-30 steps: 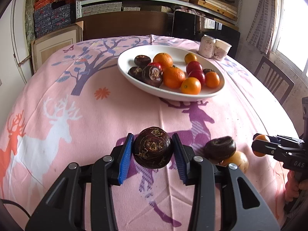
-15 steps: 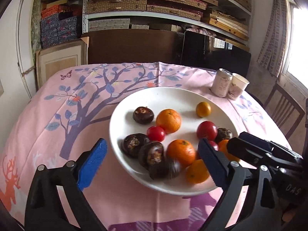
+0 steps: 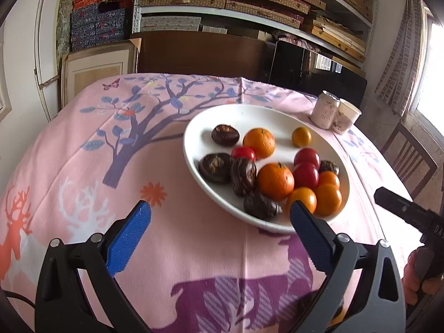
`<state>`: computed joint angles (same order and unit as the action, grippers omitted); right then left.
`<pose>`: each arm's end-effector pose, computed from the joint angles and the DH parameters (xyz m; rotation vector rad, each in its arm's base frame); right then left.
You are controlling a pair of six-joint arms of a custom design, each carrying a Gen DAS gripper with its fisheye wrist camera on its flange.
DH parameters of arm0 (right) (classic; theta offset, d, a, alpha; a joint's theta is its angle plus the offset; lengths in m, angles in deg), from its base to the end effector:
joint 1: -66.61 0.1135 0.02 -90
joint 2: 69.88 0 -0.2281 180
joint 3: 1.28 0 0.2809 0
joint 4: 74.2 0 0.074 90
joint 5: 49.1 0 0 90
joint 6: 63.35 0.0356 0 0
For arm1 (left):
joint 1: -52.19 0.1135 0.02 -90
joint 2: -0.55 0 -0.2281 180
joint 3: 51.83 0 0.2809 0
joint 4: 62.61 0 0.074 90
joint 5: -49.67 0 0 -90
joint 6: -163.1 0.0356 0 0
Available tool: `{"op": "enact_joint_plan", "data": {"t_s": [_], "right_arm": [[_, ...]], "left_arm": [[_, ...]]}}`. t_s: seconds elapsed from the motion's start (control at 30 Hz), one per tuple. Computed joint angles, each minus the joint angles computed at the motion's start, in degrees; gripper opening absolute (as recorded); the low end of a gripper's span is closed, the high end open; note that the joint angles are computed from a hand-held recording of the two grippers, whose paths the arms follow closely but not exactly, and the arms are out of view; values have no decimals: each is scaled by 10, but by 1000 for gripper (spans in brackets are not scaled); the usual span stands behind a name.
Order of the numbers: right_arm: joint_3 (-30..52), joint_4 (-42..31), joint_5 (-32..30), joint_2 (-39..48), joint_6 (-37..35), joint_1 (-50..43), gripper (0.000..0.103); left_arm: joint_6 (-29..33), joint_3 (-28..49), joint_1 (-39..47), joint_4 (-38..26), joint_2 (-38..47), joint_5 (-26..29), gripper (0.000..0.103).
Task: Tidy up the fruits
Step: 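Withdraw both open grippers from the plate toward the last fruits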
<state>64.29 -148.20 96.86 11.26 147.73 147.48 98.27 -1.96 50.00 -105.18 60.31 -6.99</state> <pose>0.0698 0.2482 0.1696 0.7513 2.0399 0.2279 0.2441 -0.0289 0.1801 0.7856 2.2197 -0.5288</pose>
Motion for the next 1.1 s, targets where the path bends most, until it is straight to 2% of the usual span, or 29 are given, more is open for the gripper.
{"op": "enact_joint_plan", "data": {"t_s": [0.17,0.27,0.43,0.53,0.6,0.77,0.87,0.97,1.1], "right_arm": [[13,-112,-8,43,213,89,90],[1,-119,-18,44,271,112,90],[-18,-98,-32,33,280,114,90],[-24,-80,-39,28,266,109,90],[-26,-75,-40,27,261,108,90],[-28,-70,-43,25,258,107,90],[-32,-65,-47,22,255,105,91],[-37,-59,-52,18,253,104,91],[-45,-51,-57,11,251,101,91]], "left_arm": [[88,-47,25,-81,-77,36,98],[132,-87,32,-114,-152,39,98],[198,-130,34,-174,-240,37,99],[202,-147,18,-178,-276,26,99],[206,-140,22,-177,-259,32,99],[208,-92,46,-180,-151,58,99],[188,-94,59,-168,-160,58,99],[227,-76,69,-207,-136,90,99],[219,-112,20,-198,-197,40,99]]}}
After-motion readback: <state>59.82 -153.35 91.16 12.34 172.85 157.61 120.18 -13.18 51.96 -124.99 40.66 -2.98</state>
